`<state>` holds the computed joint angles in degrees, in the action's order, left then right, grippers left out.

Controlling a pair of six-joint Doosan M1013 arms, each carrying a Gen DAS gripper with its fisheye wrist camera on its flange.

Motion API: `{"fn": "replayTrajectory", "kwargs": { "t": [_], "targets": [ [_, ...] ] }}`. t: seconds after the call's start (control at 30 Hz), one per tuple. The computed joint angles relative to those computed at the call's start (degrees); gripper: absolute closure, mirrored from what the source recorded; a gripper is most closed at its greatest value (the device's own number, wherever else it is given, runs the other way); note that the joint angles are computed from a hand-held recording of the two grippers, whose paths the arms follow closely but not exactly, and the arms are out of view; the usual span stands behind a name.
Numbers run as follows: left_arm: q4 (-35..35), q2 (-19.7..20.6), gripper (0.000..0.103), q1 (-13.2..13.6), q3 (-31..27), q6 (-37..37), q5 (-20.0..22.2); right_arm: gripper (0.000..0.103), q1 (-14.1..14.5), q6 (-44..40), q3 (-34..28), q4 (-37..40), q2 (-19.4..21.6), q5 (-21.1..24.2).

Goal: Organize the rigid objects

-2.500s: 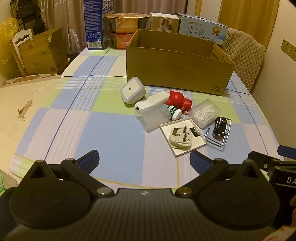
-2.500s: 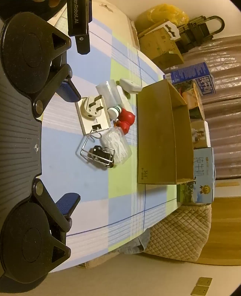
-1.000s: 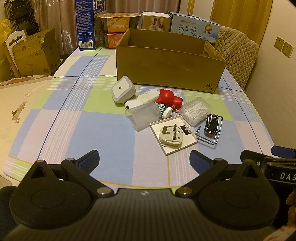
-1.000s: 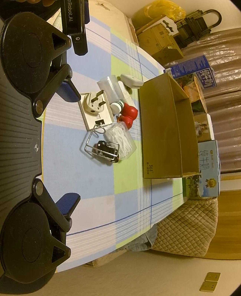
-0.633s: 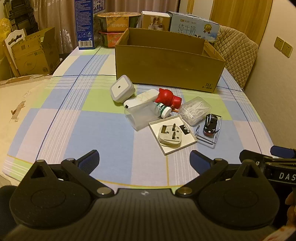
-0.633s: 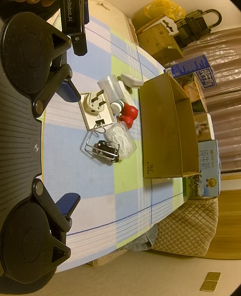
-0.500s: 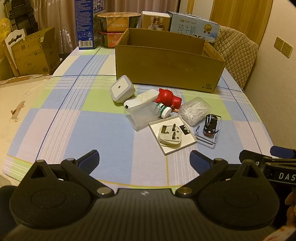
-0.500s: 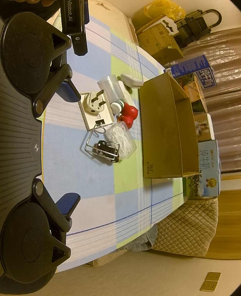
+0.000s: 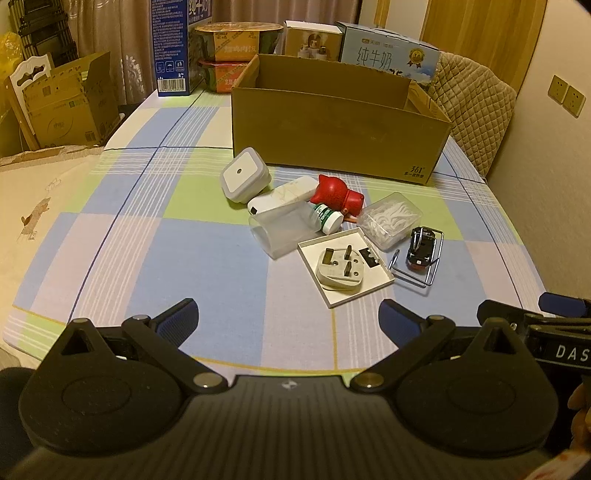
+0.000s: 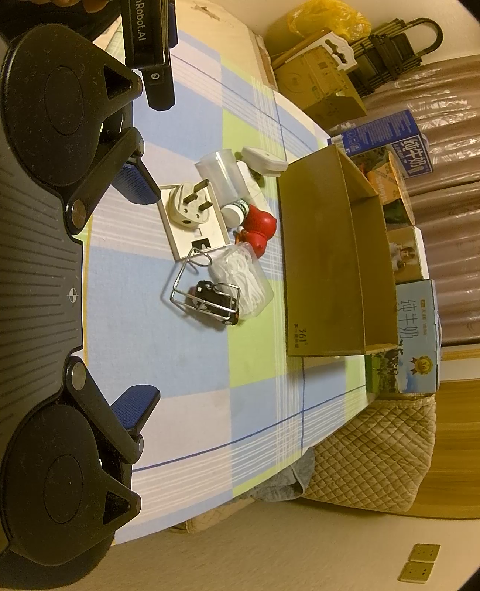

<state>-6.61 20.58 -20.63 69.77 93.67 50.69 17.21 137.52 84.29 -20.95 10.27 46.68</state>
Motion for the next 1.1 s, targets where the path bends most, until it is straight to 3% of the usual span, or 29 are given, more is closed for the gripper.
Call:
{"fn": "replayTrajectory", "kwargs": {
  "t": [0.7, 1.1],
  "targets": [
    [-0.71, 0.25, 0.001, 0.12, 0.09, 0.42, 0.32, 0.002, -0.14, 0.27, 0.06, 0.18, 0.24, 0.14],
    [-3.27, 2.08, 0.001, 0.6, -1.77, 4.59, 1.92, 0.002, -0.63, 1.13, 0.46, -0.25, 0.28, -0.3]
  ]
}}
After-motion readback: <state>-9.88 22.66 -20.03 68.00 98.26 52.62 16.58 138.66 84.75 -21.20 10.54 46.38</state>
